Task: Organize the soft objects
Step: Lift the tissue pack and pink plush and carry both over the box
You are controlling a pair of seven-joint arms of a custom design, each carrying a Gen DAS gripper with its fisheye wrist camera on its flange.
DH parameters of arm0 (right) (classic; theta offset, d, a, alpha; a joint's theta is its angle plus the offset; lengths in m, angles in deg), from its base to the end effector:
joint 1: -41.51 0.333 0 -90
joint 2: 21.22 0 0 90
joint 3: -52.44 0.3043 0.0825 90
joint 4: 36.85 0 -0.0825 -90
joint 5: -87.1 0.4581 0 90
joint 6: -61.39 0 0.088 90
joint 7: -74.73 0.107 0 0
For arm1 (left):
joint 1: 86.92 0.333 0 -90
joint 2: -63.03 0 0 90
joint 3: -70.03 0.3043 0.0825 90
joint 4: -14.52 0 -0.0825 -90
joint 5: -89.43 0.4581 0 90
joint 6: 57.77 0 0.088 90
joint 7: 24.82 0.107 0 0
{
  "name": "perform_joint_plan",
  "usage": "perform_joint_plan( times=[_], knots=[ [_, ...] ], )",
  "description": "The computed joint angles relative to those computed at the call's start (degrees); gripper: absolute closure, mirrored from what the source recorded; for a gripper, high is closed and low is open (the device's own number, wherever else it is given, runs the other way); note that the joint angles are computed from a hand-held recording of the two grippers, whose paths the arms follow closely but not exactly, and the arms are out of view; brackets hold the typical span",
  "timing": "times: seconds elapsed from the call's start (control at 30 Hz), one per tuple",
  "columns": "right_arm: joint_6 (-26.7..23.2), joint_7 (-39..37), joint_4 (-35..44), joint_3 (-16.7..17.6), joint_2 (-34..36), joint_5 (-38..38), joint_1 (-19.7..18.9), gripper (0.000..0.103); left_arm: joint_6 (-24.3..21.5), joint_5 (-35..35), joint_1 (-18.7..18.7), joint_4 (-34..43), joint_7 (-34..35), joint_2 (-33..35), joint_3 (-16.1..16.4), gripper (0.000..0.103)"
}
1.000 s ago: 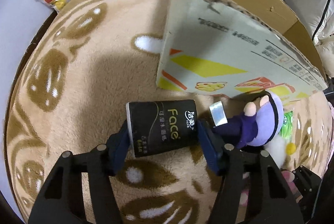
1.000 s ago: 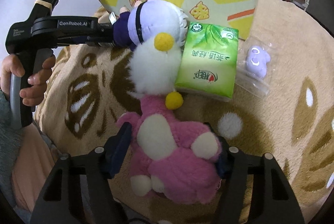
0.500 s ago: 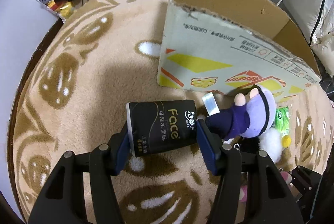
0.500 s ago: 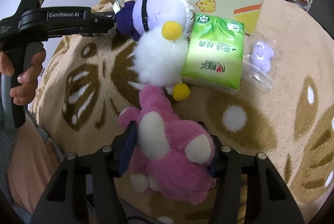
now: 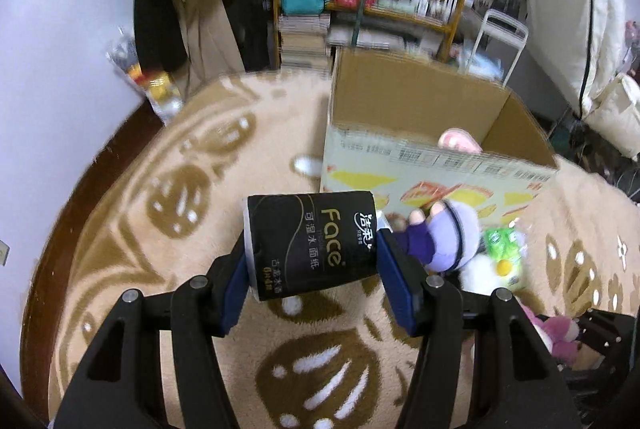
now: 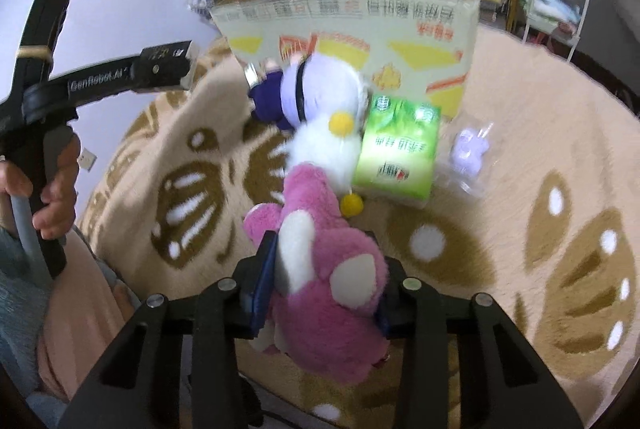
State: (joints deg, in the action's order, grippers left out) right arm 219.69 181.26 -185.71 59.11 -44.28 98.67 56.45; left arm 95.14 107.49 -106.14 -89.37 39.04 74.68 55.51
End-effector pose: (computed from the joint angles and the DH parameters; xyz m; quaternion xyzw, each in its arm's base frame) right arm 0.4759 0.1776 0.3997 -0.6531 0.7029 -0.0871 0.2680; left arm 0.6031 -0.4016 0.4632 -0.5432 0.7703 -0.2874 0.1704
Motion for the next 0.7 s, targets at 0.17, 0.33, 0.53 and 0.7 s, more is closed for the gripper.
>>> perform_joint_plan(
  times=[0.17,0.33,0.53,0.7],
  knots=[
    [3.18,5.58,-1.82,4.10,-4.13,-5.77,-4.36,0.060,8.23,10.87,-1.13,-4.95,-10.22,-4.56,2.37,0.045],
    [7.58,13.58,-3.12,9.47,-7.20,-12.45,-10.75,0.060,10.98,20.91,-1.09,-6.48,-18.58,-6.55,2.73,0.045],
    [13.88,23.45,-2.94,18.33,-9.43,-20.26,-21.37,0.060,13.41,36.34,-1.15,-6.70,-31.75,-7.88,2.67,0.045],
    [15.78,28.46,-1.21,24.55,-11.08,-24.47,-29.76,0.060,13.60,46.95,-0.98,-5.76,-40.37,-8.16,2.06,0.045]
  ],
)
